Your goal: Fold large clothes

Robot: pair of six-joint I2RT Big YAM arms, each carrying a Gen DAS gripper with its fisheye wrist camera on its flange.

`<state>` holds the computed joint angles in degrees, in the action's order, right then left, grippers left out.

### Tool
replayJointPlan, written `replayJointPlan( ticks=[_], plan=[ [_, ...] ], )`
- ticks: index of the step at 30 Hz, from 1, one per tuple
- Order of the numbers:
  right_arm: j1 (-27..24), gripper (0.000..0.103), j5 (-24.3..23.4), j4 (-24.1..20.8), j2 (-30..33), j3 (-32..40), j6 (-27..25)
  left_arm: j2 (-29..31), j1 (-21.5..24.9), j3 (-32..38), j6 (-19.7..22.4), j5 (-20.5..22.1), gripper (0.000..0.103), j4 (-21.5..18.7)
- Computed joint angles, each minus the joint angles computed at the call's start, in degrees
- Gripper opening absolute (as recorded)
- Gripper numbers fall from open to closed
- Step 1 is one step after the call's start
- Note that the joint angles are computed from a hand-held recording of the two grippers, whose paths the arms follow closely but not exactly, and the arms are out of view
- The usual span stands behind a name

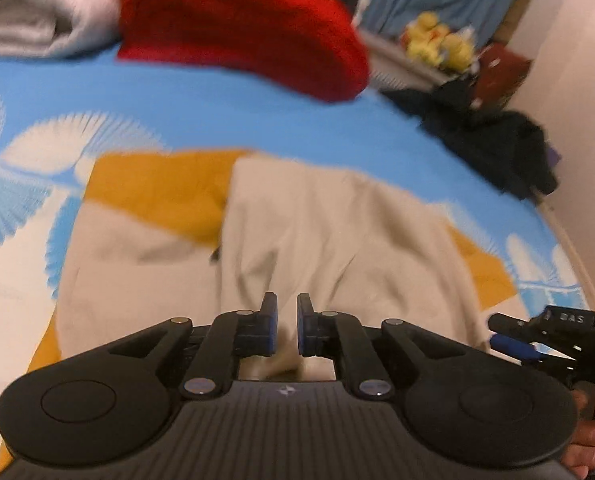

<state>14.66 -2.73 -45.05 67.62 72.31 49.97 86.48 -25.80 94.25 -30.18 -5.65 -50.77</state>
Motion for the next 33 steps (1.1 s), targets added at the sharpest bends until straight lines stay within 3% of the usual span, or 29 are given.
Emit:
replayJointPlan(
  ticks=[2,3,4,5,6,7,9,14,20,23,26,29,31,33],
  plan=[
    [0.2,0.027,-1.3,2.0,-0.3,-1.2,0.1,0.0,-0.2,-0.4,-0.7,3.0,0.009,1.3],
    [0.2,0.028,-2.7,1.1,0.4,-0.9,0.1,0.5,-0.2,-0.3,-1.2,5.2,0.014,0.9],
    [0.4,0.028,-3.4,-2.6,2.2,1.1,-0.2,1.7,-0.1,1.2,-1.3,7.1,0.019,-2.2],
    [0.8,0.026,-2.9,-8.9,4.9,3.7,-2.0,4.1,-0.1,3.7,-1.2,8.1,0.021,-8.2],
    [1.1,0.024,-1.8,-12.3,5.9,4.6,-2.9,6.1,-0.3,5.7,-0.6,7.6,0.019,-13.4],
    [1.0,0.024,-1.7,-12.8,5.7,4.5,-1.6,6.7,-0.4,6.7,-0.2,6.2,0.019,-15.9],
    [0.8,0.027,-1.1,-12.2,4.4,4.9,-0.7,5.3,-0.9,7.2,0.0,3.2,0.02,-15.1],
    [0.9,0.027,6.0,-5.5,-2.7,4.4,-8.1,-2.5,-1.9,4.2,3.4,-3.0,0.02,-4.9],
    [-1.6,0.027,10.5,-1.2,-12.8,3.9,-16.6,-13.2,-3.7,-1.8,6.2,-4.6,0.02,-0.7],
    [-4.1,0.027,11.4,-3.0,-18.4,4.1,-19.6,-19.3,-5.6,-3.9,6.5,-8.1,0.02,-4.0],
    [-6.7,0.027,12.0,-8.1,-24.9,4.1,-18.9,-26.1,-8.4,-5.8,3.9,-11.3,0.02,-11.0],
    [-12.6,0.027,6.7,-14.5,-31.6,3.3,-22.4,-32.9,-12.4,-8.5,1.6,-14.7,0.02,-17.0],
    [-19.4,0.027,2.1,-18.7,-35.6,2.5,-24.9,-37.3,-16.6,-11.3,-1.8,-17.9,0.02,-21.0],
    [-31.5,0.027,-7.4,-23.2,-39.0,1.5,-29.1,-41.4,-21.6,-15.3,-7.9,-21.3,0.02,-24.6]
  ],
)
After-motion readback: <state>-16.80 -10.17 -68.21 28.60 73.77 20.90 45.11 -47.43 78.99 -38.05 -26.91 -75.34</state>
